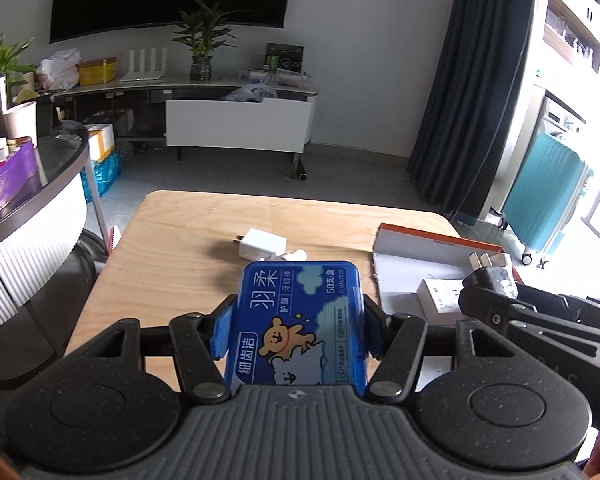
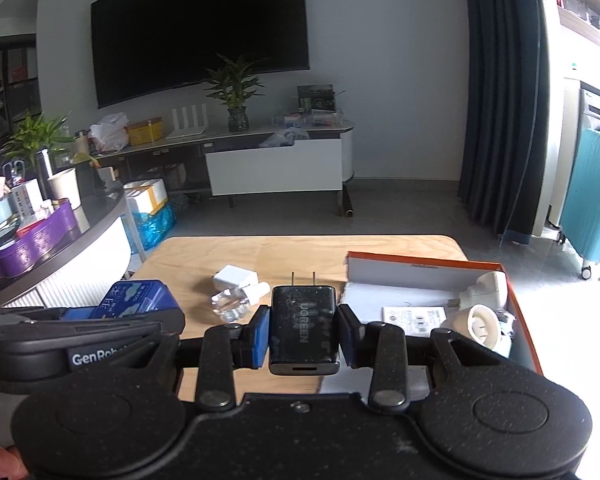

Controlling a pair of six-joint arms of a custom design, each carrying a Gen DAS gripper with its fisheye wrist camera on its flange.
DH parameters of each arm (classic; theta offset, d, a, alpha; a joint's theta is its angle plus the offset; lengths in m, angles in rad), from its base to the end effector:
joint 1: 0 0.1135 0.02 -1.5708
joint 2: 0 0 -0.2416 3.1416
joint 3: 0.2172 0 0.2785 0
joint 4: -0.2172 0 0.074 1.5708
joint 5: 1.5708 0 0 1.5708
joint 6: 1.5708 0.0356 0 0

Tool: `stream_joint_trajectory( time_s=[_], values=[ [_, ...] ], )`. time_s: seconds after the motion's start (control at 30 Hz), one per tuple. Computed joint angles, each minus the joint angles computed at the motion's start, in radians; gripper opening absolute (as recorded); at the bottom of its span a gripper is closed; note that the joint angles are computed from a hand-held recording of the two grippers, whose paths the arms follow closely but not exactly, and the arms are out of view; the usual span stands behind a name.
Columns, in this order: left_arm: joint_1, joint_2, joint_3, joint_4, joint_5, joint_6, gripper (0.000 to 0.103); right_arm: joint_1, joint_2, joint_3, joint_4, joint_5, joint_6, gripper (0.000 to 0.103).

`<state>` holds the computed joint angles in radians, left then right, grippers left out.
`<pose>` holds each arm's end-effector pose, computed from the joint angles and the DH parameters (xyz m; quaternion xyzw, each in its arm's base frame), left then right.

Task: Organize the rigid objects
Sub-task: 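Carry the blue tin and black charger with both grippers over the foam-lined box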

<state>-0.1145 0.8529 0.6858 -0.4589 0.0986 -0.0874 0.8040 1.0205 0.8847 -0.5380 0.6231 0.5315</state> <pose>0.2260 -0.0295 0.2453 0.0345 0.8890 -0.0895 0.4477 0.1896 0.1668 0.2779 0.0152 0.8678 0.0387 0.4951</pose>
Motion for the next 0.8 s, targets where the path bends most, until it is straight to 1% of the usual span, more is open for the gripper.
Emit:
stream_joint_trajectory(
  time_s=[0.37, 0.8],
  values=[
    [-0.077, 0.095, 0.051, 0.034, -0.010, -0.010, 0.062, -0.084, -0.053, -0.024, -0.041, -0.025, 0.005, 0.043],
    [-0.136, 0.155, 0.084, 0.050, -0.010, -0.005, 0.062, -0.186, -0.101, -0.042, -0.059, -0.069, -0.032, 0.043]
  ],
)
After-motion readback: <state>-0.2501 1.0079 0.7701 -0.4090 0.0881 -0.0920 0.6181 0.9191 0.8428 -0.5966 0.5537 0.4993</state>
